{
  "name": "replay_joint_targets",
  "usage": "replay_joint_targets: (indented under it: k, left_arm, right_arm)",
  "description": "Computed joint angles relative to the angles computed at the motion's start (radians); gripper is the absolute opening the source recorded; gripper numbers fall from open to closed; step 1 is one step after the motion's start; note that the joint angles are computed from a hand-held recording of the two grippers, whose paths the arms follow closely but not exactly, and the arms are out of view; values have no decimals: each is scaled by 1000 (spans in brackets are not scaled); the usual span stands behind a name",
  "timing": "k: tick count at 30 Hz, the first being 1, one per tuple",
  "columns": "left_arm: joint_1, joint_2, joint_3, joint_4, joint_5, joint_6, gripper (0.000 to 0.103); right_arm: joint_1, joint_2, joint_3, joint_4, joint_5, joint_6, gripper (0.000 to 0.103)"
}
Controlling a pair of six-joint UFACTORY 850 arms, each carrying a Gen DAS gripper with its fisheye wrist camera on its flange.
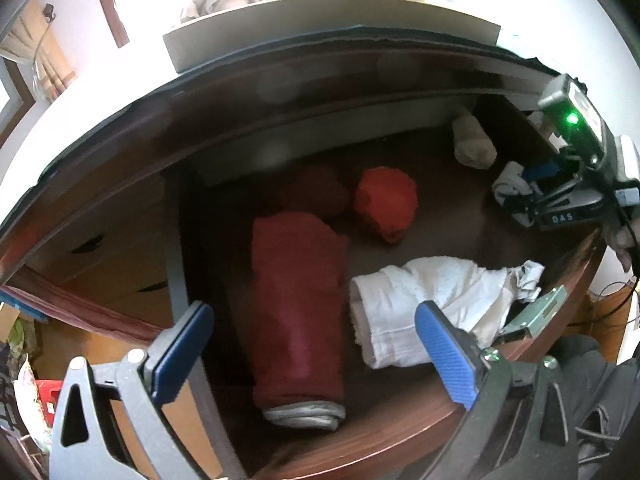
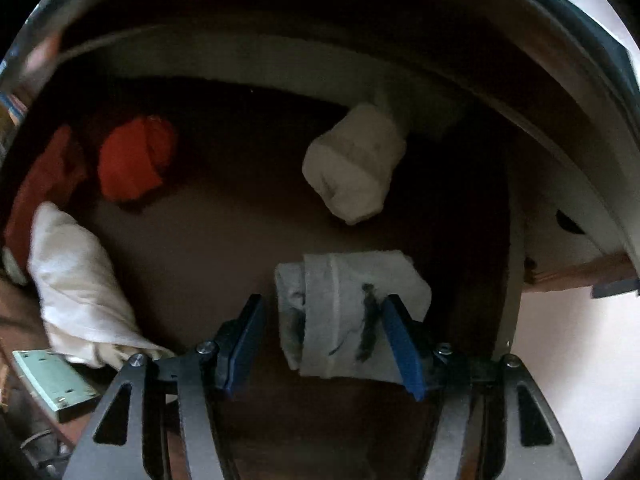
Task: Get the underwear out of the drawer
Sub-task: 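Grasp the grey-white sock with right tool while left tool grasps white cloth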
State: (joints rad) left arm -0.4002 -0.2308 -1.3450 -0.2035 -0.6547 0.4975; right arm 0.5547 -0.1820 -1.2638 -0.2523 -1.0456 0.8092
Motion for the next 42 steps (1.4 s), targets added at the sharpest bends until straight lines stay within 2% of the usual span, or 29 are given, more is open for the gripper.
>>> replay_joint_targets:
  k: [4,8,9,10,11,12,14,15,17,20,24,28,31,32,34,36,39,42]
  left_arm:
    - [-3,-10,-2,28,-6,-17,102]
    - [-5,-6,2,21,-14,12,102]
    - [-7,-2,6,14,-13,28,102]
    - [-6,0,6,4,-16,42,102]
    - [-6,0,6,-13,-18,62,102]
    - [-6,0,4,-34,-24,85,102]
    - [-9,-5,-1,-53,-31,113,102]
    - [-12,-6,-2,-52,-31,117,102]
    - [-18,-12,-8,-38,-33,113,102]
    - [-15,-20,-20,-39,-44,114,102]
    - [-10,-14,-22,-106,-59,203,102]
    - [-21,-24,-43,-159,-95,298,101]
    - [-52,-43,-64,-91,-109,305,97]
    - [-65,-56,-77,-67,-120,326,95]
    - [-78,-80,-101,-42,-150,361,88]
    - [-86,-124,-149,-29,-217,399,73]
    - [-78,-181,-222,-51,-314,439,72]
    - [-68,-230,-291,-81,-439,506,71]
  right_arm:
    - [1,-54,-45,-22,-59,-52,63]
    - [0,-67,-53,-1,-62,-115,63]
    - [-3,-68,-50,24,-60,-149,60]
    - [-8,-66,-46,40,-60,-170,50]
    - [-12,-64,-40,52,-61,-185,48]
    - [-18,-49,-25,60,-41,-192,47]
    - [-43,-12,7,98,8,-196,34]
    - [-57,12,27,119,41,-198,33]
    - [-96,70,81,233,150,-227,28]
    - [-114,133,141,308,255,-227,25]
    - [-140,254,251,507,467,-285,25]
    - [-116,331,309,498,607,-202,25]
    - [-86,339,322,453,653,-141,25]
    - [-66,353,324,442,647,-117,25]
    - [-74,368,328,469,632,-145,25]
    - [-83,382,327,500,618,-183,25]
    - [-68,380,322,466,630,-138,25]
    - [-75,373,327,501,652,-149,25]
